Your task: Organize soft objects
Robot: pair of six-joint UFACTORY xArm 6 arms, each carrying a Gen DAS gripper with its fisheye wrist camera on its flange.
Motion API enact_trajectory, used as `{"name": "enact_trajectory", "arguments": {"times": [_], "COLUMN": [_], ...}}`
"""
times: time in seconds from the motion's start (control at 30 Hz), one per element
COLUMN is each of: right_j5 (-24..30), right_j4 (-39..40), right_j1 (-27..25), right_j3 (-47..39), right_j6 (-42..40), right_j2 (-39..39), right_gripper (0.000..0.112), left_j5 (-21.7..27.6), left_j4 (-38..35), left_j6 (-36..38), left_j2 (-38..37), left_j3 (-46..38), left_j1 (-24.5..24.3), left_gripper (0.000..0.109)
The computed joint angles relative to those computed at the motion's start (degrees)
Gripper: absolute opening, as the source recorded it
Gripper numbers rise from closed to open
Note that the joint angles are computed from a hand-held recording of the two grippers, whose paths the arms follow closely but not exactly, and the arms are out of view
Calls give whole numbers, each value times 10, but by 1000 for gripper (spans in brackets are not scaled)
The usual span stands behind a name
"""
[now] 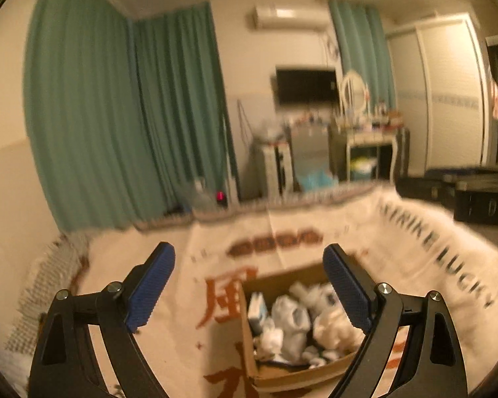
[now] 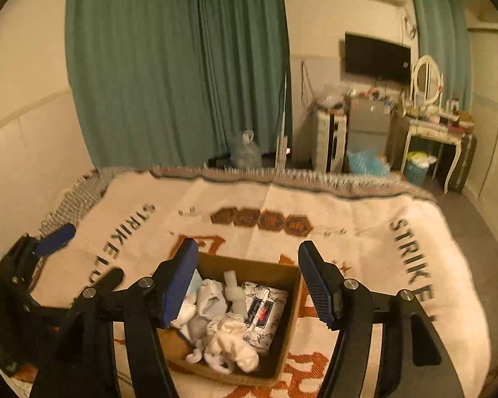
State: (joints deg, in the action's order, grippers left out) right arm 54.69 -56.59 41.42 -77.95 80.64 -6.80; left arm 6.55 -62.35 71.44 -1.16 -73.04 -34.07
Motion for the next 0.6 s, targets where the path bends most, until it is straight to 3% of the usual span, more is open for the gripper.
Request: {"name": "enact_trajectory", "arguments": {"times": [0.1, 0.13, 0.23, 0.43, 0.6], "right_j5": [72, 108, 173, 280, 331], "right_j4": [-49, -75, -138, -208, -248], "right_j1": [65, 98, 171, 271, 322], "right_j3": [-15, -23, -38, -86, -35], "right_j6": [19, 32, 55, 23, 84], "right_j2": [-24, -31, -39, -17, -28], "right_gripper": [70, 79, 102, 103, 103], "left_j5": [8, 10, 20, 54, 43], "left_j4": [-132, -162, -290, -398, -445], "left_j6": [110, 136, 251, 330, 348], "left_j2": [-82, -99, -170, -252, -262], "left_j3": [27, 31, 60, 106, 137], "left_j1": [2, 4, 10, 39, 41], "left_gripper": [94, 99, 99, 100, 101]}}
